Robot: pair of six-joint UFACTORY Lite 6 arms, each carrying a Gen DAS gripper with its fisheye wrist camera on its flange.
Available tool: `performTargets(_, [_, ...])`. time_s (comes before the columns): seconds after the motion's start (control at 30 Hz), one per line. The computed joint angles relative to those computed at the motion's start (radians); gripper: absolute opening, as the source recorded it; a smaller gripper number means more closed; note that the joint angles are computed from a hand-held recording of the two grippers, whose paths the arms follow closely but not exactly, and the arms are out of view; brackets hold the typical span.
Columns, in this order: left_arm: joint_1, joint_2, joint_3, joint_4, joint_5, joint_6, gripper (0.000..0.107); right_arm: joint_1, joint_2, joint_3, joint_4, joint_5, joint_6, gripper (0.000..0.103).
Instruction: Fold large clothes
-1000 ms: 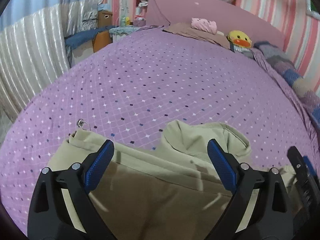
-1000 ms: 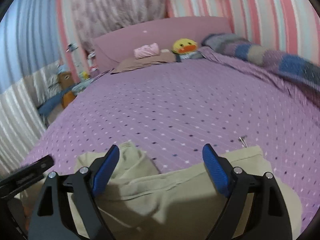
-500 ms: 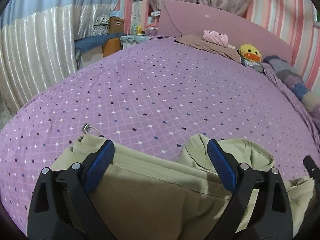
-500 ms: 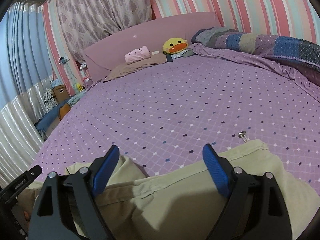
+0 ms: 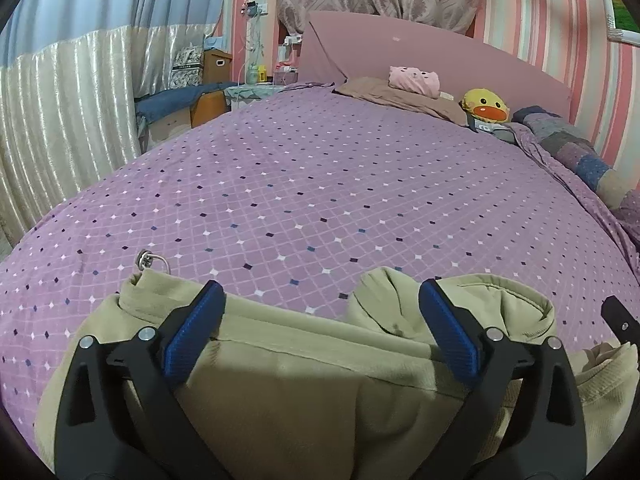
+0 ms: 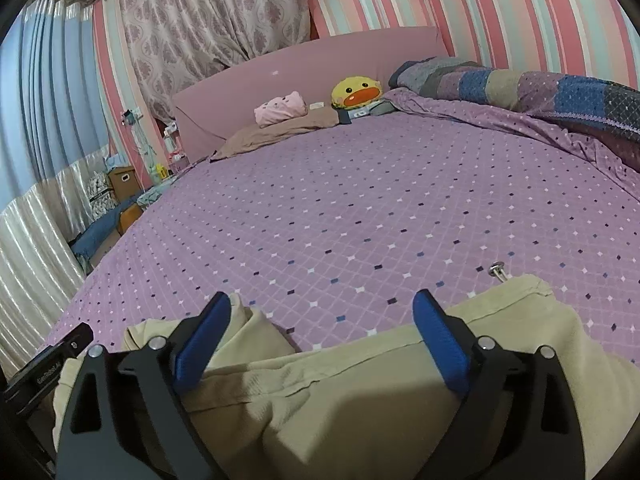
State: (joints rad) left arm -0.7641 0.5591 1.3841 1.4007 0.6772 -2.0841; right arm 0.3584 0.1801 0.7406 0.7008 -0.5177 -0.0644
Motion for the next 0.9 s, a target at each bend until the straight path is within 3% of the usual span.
performTargets(0.17, [0.011,0.024,0.022,-0.024,-0.021,0.030,0.099,-0.005,0.025,0.030,0.021,0.032,-0.025,0.094])
performTargets(0.37, [0.018,-0.001,0.080,-0.249,-0.035,0.328,0.098,-0.048,-0.040,0.056,0.107,0.209,-0.167,0.095])
performTargets(0.53, [-0.065,-0.313,-0.105,-0.247,0.031,0.435,0.100,-0.057,-0.513,-0.154,0.448,0.334,-0.669,0.097])
performTargets(0.67, [-0.080,-0.561,-0.285,-0.237,0.062,0.472,0.100,-0.174,-0.843,-0.301,0.747,0.445,-1.088,0.101])
performTargets(0.77, [-0.033,-0.607,-0.386,-0.257,0.048,0.473,0.100,-0.205,-0.889,-0.339,0.925,0.367,-1.248,0.101])
performTargets(0.83, [-0.007,-0.583,-0.429,-0.256,0.034,0.433,0.100,-0.213,-0.891,-0.372,0.870,0.326,-1.145,0.101])
performTargets(0.9, [-0.008,-0.547,-0.441,-0.223,0.045,0.380,0.100,-0.173,-0.830,-0.393,0.701,0.248,-0.936,0.101])
